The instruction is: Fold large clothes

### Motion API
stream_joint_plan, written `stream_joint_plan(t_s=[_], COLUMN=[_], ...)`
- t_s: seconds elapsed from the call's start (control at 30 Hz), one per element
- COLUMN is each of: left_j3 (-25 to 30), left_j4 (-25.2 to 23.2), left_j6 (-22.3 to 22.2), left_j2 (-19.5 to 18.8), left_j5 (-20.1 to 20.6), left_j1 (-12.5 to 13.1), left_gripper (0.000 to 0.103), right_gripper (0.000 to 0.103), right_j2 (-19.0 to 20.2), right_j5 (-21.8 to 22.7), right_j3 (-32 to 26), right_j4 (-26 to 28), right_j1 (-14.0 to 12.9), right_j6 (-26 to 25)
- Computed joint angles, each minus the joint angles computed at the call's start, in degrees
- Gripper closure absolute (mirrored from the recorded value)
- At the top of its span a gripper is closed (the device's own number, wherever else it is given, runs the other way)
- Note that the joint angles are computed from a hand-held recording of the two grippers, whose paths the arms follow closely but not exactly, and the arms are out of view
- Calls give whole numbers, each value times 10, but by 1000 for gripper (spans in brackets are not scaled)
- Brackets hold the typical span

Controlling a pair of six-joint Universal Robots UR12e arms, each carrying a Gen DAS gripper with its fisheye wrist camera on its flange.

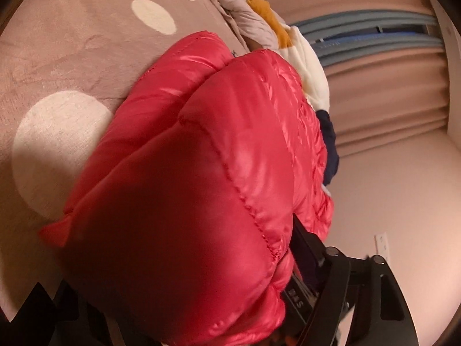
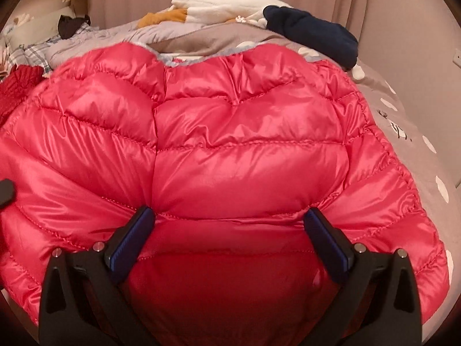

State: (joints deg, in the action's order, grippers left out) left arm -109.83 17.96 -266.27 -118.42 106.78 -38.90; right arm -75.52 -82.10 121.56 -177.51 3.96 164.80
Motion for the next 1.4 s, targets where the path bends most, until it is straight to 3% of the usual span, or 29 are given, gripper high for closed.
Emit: stream_joint_plan(t_s=[0.13, 0.27, 0.4, 0.47, 0.53, 0.57, 0.6, 0.67, 0.73, 0.8, 0.93, 1.03, 1.13, 1.23, 1.33, 1.4], left_j3=[9, 12, 15, 20, 28, 30, 35, 42, 48, 55, 62, 57, 60, 71, 84, 93], left_j4=[-32, -49, -61, -75, -97, -104, -113, -130, -145, -161, -210, -243, -264, -249, -177, -115], left_j6=[-6, -6, -16, -15, -14, -10, -5, 1, 4, 9, 11, 1, 21, 79, 188, 257], left_j2=[1, 2, 1, 1, 1, 2, 1, 1, 2, 3, 14, 31, 42, 42, 33, 25], left_j5=[28, 46, 61, 72, 83, 89, 97, 109, 121, 139, 187, 238, 296, 316, 297, 261], left_j1=[-8, -13, -16, -19, -20, -22, -22, -22, -24, -27, -28, -36, -47, -54, -61, -59], left_gripper=[27, 27, 30, 33, 35, 36, 37, 40, 43, 49, 53, 56, 56, 56, 56, 55], right_gripper=[0, 1, 0, 0, 0, 0, 0, 7, 20, 30, 49, 52, 51, 49, 49, 49], right_j2=[-11, -30, -59, -68, -76, -75, -73, -59, -40, -35, -39, -34, -27, -24, -25, -21], right_j5=[25, 89, 127, 115, 70, 77, 108, 222, 330, 354, 309, 337, 339, 337, 314, 315], right_j3=[17, 27, 51, 58, 49, 45, 43, 27, 20, 19, 18, 12, 4, 2, 1, -4], right_j4=[-35, -26, -79, -104, -52, -12, 22, 138, 187, 191, 180, 201, 231, 237, 229, 234], right_j1=[-11, -41, -84, -108, -119, -134, -152, -190, -206, -199, -165, -158, -142, -132, -124, -124], right_j6=[27, 39, 104, 157, 187, 205, 224, 269, 273, 245, 204, 177, 144, 128, 125, 123])
